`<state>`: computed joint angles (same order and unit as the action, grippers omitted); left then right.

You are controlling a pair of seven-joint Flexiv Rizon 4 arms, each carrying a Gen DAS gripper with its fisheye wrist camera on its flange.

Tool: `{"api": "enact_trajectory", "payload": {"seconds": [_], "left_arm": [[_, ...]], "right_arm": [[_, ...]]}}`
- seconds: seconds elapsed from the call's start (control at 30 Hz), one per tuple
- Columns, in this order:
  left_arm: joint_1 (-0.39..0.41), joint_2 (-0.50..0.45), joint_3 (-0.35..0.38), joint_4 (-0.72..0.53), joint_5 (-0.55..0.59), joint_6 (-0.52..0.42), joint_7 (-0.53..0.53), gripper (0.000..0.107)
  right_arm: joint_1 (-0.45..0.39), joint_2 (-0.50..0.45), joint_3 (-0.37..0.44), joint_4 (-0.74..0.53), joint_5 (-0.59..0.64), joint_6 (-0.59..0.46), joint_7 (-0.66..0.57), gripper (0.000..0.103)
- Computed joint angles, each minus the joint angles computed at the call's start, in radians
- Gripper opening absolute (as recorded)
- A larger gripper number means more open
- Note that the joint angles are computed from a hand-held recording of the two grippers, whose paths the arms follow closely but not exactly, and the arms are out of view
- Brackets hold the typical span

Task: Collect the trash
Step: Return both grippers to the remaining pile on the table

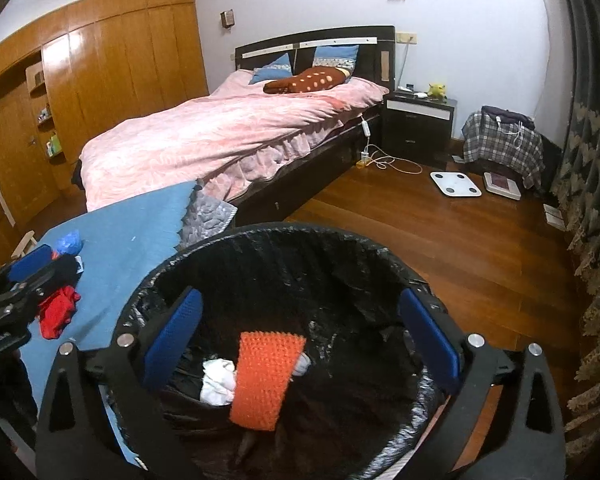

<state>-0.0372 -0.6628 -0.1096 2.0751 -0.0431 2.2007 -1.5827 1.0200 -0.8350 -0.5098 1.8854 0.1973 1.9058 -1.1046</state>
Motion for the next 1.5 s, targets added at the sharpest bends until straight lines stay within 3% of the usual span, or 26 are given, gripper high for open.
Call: {"api": "enact_trajectory", "payload": {"seconds": [0.27,0.67,1.03,1.5], "left_arm": [[0.001,0.049,0.076,0.102,-0.069,0.068,-0.009,0.096],[0.047,0.092,0.162,0.235,-0.181,0.165,0.008,0.096],[0.158,0.062,0.189,0.269,-0.191,0.217,-0.01,0.096],[0.28,0.008,0.207,0.299,-0.142,0.256,-0.047,0.096]], "right_arm": [[0.017,-0.011,0.019,-0.07,-0.046,-0.032,0.005,0.096],[-0.029,-0.067,0.129,-0.267,-0.191,-0.094,0.035,0.096],[-0.066,-0.179,0.214,-0.49,-0.34,-0.167,0.106,0.096],[-0.164,-0.366,0.45,-0.848,-0.572,-0.351,0.135,0.096]]}}
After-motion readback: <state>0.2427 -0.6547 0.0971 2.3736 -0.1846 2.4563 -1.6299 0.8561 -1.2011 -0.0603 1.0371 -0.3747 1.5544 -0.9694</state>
